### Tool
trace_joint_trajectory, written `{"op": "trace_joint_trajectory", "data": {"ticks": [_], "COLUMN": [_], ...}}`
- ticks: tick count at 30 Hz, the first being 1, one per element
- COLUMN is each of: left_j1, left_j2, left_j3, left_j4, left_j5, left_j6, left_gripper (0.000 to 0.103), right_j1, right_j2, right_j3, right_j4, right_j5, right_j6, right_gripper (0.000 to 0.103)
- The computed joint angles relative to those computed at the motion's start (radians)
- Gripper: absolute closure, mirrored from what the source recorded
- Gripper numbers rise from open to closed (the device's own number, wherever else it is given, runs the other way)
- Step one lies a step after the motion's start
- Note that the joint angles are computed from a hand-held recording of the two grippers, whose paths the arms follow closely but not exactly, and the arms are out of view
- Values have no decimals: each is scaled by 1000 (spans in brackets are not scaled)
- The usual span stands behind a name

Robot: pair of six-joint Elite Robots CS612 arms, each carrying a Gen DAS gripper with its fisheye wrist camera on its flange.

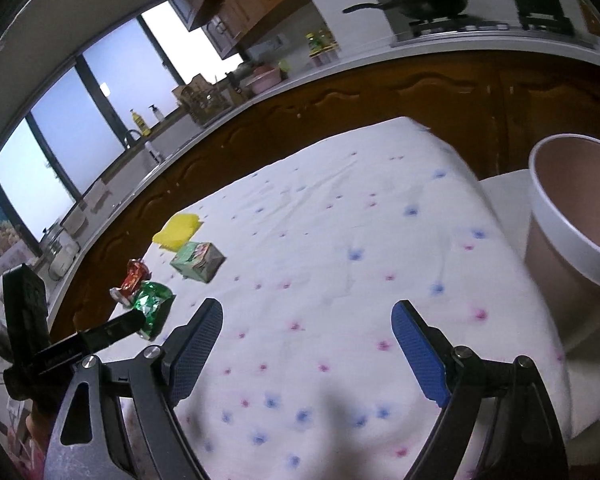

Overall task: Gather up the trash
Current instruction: 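Move both open tools back over the cans and carton on the table, then grasp the crushed green can with the left tool while the right tool grasps the green milk carton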

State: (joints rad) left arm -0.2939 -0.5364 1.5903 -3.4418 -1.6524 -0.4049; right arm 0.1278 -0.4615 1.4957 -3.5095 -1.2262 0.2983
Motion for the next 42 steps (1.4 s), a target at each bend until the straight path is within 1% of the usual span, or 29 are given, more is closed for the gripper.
{"op": "trace_joint_trajectory", "data": {"ticks": [2,6,11,16,22,25,27,28,29,34,36,37,40,42], "left_j1": [9,27,49,67,76,73,73,75,76,75,79,85,102,106], "left_j2": [-2,-10,-10,-2,9,16,20,22,26,45,54,56,53,48], "left_j3": [8,33,45,29,0,-16,-29,-38,-45,-98,-118,-126,-126,-116], "left_j4": [-8,-29,-20,26,72,91,110,122,126,148,155,161,162,164], "left_j5": [17,71,90,66,43,59,64,64,63,110,109,96,51,55], "left_j6": [-16,-85,-157,-204,-236,-220,-195,-177,-161,-6,46,59,41,17], "left_gripper": [41,41,39,39,39,41,46,51,51,51,51,51,51,51], "right_j1": [6,21,39,56,72,81,88,91,94,111,115,117,121,120], "right_j2": [3,12,25,45,73,94,106,114,121,161,178,188,209,218], "right_j3": [-14,-52,-100,-164,-245,-298,-331,-353,-373,-476,-512,-532,-575,-595], "right_j4": [16,52,95,163,242,284,314,336,357,481,518,536,576,596], "right_j5": [8,27,48,72,85,97,96,98,103,116,120,118,102,109], "right_j6": [-15,-52,-116,-195,-257,-306,-339,-361,-380,-498,-525,-535,-556,-565], "right_gripper": [15,15,15,15,15,15,15,15,15,15,15,15,15,15]}}
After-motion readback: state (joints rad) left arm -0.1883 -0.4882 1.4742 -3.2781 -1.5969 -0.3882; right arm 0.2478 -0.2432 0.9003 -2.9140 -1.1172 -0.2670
